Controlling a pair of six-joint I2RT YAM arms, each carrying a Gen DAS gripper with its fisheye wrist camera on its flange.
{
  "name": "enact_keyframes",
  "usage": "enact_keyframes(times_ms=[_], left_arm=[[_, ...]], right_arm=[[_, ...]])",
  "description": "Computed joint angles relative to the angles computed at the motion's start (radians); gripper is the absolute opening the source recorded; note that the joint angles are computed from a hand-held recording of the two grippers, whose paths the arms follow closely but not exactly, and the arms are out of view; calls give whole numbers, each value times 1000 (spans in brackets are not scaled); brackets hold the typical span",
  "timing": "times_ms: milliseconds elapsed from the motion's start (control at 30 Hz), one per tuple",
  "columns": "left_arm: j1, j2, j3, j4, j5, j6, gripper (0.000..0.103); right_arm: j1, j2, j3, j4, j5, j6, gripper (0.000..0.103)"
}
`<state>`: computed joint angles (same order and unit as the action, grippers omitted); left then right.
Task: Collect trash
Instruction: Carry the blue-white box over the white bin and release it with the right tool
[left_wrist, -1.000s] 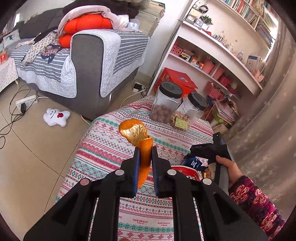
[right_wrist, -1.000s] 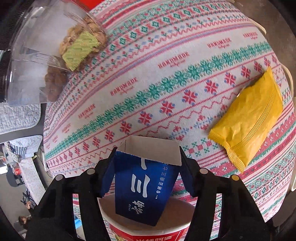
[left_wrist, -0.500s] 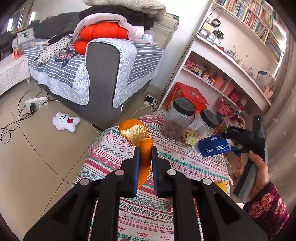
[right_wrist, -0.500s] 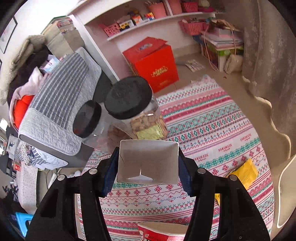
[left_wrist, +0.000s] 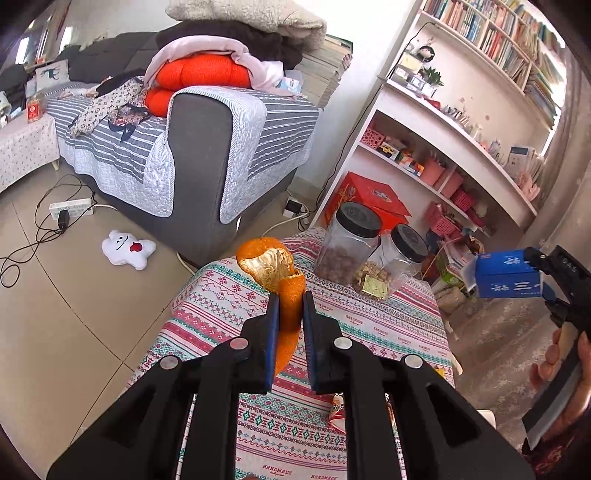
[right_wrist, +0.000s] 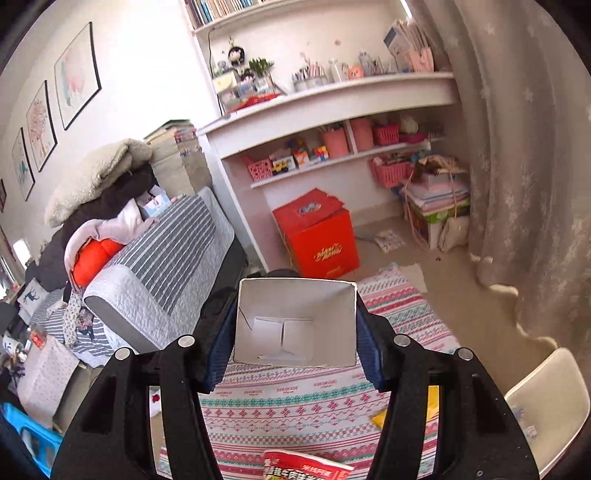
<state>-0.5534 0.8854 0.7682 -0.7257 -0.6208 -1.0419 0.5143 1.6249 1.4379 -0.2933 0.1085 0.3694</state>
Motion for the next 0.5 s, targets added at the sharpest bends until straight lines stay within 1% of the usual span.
enact_keyframes(times_ms=[133,267,367,500], left_arm=[[-23,20,2,15,-13,2,13],[-53,54,10,31,-27,0,13],[-70,82,15,47,-25,0,13],[-98,136,29,77,-23,4,13]], right_arm=[[-24,-175,-170,72,94,-62,54],[-113,-344,-333,111,167,-96,54],[-225,-445,-435,84,193,-99,55],[-402,-496,-541,35,210,-83,57]])
